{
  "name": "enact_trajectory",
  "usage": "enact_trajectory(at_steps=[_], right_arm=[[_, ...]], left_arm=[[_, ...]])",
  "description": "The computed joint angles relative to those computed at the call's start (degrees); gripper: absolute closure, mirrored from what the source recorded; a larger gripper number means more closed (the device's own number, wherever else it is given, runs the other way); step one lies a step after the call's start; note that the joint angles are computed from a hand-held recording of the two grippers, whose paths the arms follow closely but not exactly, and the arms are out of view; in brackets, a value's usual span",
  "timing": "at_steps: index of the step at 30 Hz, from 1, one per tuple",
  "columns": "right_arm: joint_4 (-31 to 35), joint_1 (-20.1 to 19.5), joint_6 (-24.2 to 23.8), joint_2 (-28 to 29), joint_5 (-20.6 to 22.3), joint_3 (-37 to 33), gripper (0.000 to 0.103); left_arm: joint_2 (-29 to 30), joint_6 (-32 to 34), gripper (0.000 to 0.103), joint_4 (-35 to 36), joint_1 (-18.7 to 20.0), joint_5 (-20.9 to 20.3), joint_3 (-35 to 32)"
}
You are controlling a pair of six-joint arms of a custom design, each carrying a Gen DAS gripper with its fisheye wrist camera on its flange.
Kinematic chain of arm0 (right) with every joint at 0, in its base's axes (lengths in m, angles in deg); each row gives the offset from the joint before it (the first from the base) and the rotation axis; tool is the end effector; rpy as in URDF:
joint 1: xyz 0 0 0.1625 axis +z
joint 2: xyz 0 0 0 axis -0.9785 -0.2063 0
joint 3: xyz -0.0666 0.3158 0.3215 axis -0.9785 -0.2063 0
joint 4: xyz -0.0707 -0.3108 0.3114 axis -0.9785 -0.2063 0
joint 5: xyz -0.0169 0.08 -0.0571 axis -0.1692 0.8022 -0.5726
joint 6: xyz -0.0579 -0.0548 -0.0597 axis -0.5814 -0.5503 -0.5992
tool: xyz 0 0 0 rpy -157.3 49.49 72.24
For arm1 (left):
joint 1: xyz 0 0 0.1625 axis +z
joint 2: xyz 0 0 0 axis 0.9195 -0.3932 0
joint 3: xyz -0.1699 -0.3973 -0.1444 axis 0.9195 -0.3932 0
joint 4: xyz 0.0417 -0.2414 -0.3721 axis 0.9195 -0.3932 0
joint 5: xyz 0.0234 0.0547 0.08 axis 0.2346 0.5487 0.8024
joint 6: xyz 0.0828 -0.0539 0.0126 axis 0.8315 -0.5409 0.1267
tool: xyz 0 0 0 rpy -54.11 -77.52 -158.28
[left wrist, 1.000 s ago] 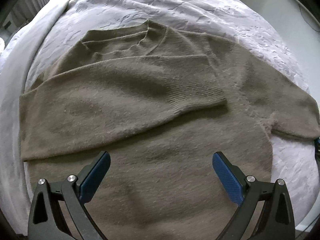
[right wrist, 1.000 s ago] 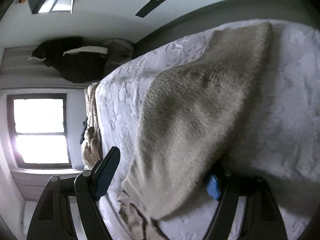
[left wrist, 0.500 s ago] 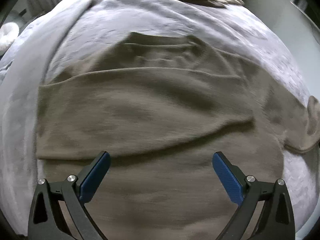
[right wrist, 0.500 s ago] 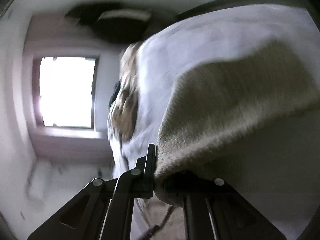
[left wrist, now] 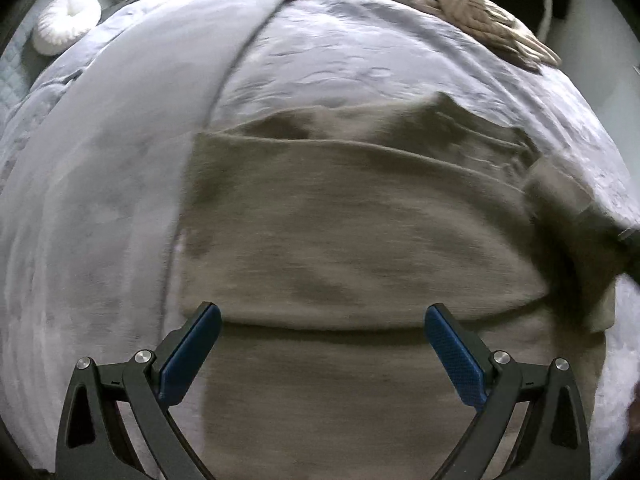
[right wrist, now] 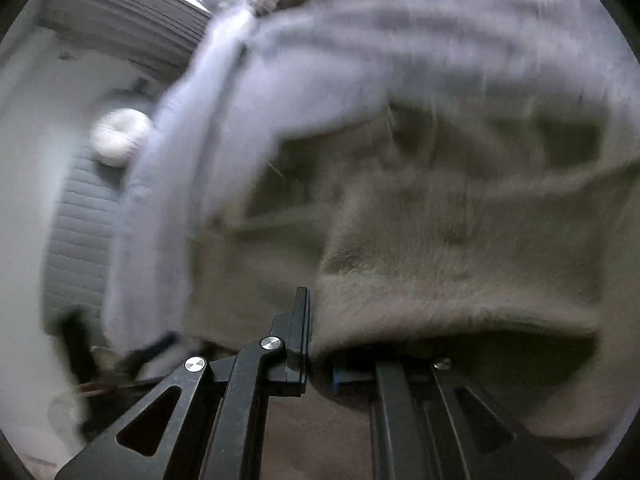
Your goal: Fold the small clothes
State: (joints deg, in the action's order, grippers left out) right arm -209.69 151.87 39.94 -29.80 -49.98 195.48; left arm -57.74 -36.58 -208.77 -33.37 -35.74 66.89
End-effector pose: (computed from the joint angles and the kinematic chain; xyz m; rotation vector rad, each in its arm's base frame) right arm -0.0489 -0.6023 0.2899 0.1863 -2.9635 0.1596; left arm -0.3387 -0.4637 -0.0661 -0.2124 2.2891 -0.5613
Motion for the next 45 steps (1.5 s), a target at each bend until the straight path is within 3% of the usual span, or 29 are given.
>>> enact_trajectory(at_steps=[1, 4, 5, 10, 11, 12, 13, 17, 20, 22, 24, 25, 26, 27, 31, 34, 37, 42, 44, 45], right_arm=[[-0.1, -0.8, 1.2, -0.7, 0.6, 1.2, 0.086], [0.8, -3.4, 4.6, -2.9, 7.5, 2.5, 0.039], [-0.3, -3.9, 5.9, -4.0, 8.6, 3.2, 0.036], [-8.0, -4.9, 13.7, -5.1, 9.1, 3.6, 0.04], [-9.5, -4.6, 14.7, -5.0, 8.4, 3.7, 0.067], [-10.9, -3.7, 14.5, -4.6, 6.6, 3.4, 0.086], [-11.7, -2.5, 13.0, -4.0, 5.0, 3.2, 0.096], [-13.2, 4.3, -1.7, -2.1, -0.6, 4.2, 0.096], [-11.3, 8.0, -8.0, 0.2, -4.5, 4.9, 0.094], [-10.7, 10.1, -10.3, 2.2, -9.7, 5.9, 0.092], [-9.2, 11.0, -10.7, 3.2, -12.8, 6.4, 0.081], [-8.4, 10.6, -10.6, 2.6, -12.5, 6.9, 0.063], [-7.8, 10.2, -10.4, 1.8, -11.8, 7.3, 0.044], [-7.0, 9.5, -10.2, 0.5, -10.9, 7.9, 0.04], [-2.0, 4.3, -6.5, -5.5, -7.5, 8.5, 0.04], [1.0, -1.4, -0.1, -10.1, -3.9, 8.0, 0.04], [1.9, -8.8, 6.6, -14.5, 2.7, 7.5, 0.04], [0.5, -16.5, 13.6, -15.6, 12.5, 5.4, 0.04], [-1.2, -17.5, 15.4, -14.8, 14.7, 4.8, 0.04], [-1.6, -17.4, 15.7, -14.3, 14.7, 4.2, 0.041]], left_arm=[[-0.5, -0.4, 0.001, -0.1, 0.1, -0.1, 0.7], [-1.9, -0.5, 0.001, -1.5, 0.4, -0.3, 2.8], [-2.3, -0.4, 0.001, -2.0, 0.4, -0.3, 3.4], [-3.8, -0.5, 0.001, -4.4, 0.4, -0.6, 6.0], [-4.3, -0.6, 0.001, -5.0, 0.3, -0.6, 6.6], [-4.8, -0.7, 0.001, -5.7, 0.3, -0.5, 7.2], [-5.3, -0.7, 0.001, -6.3, 0.2, -0.3, 7.8], [-7.6, -0.9, 0.001, -8.2, -0.2, 0.7, 10.2], [-8.7, -1.1, 0.001, -9.3, -0.1, 1.1, 11.4], [-9.2, -1.4, 0.001, -9.6, 0.1, 1.1, 11.8], [-9.6, -1.7, 0.001, -10.3, 0.3, 0.9, 12.4], [-9.6, -1.6, 0.001, -10.9, 0.5, 0.8, 12.5], [-9.7, -1.5, 0.001, -11.5, 0.5, 0.6, 12.7], [-9.7, -1.0, 0.001, -12.5, 0.6, 0.4, 12.9], [-8.6, 3.0, 0.001, -17.8, 1.0, -0.8, 12.9], [-6.9, 6.7, 0.001, -22.9, 2.1, -2.6, 12.2], [-4.5, 10.5, 0.001, -27.8, 3.8, -4.7, 10.3], [-0.5, 16.4, 0.001, -32.7, 6.4, -7.3, 6.2], [0.9, 17.8, 0.014, -32.0, 7.2, -7.5, 4.2], [1.1, 18.3, 0.032, -31.7, 7.6, -8.1, 3.6]])
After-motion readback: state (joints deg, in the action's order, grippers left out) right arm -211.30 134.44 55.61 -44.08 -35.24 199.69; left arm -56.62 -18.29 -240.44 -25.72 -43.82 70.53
